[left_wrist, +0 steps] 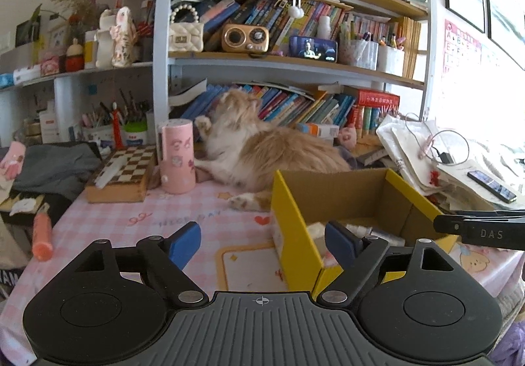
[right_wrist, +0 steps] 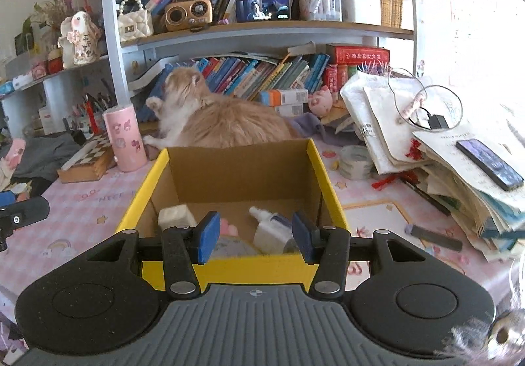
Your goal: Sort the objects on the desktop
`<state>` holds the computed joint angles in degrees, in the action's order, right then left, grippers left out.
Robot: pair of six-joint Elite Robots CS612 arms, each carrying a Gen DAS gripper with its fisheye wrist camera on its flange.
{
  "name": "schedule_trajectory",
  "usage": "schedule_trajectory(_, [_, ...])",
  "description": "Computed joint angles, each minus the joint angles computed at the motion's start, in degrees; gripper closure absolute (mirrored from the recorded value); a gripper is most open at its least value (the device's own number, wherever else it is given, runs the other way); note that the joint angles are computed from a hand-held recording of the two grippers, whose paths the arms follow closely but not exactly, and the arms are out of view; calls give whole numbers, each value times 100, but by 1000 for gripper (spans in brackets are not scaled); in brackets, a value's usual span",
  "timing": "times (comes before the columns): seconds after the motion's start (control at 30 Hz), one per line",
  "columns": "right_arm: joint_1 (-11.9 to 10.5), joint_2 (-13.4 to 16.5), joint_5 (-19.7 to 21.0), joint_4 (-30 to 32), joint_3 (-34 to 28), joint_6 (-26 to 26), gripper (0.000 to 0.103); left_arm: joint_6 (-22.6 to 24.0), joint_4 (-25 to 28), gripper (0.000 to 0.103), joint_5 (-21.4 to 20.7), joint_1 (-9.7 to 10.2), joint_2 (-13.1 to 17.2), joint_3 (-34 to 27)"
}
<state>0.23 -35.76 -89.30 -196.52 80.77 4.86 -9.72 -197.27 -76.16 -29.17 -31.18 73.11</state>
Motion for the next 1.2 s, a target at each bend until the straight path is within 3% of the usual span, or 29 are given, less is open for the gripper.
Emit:
schedule_trajectory(0.23, [149,-136,-245,45,329,32,56,-122,-23,17,-118,62,-166,409])
schedule_trajectory(0.5, [332,-240,-401,212,633,88,53,-118,3,7,-114,89,-322,828])
schedule_trajectory(0.7, [460,-305,-433,323,828,157,49,-184,-130,3,107,79,-416,1125])
schedule_trajectory(0.87, [560,-342,-489,398,959,333,45,-320,95,1,602,-6,-520,1369])
schedule_trajectory(1.2, [699,-370,-401,459,1103,182,39,-196,250,1,452,-8,-682,1711])
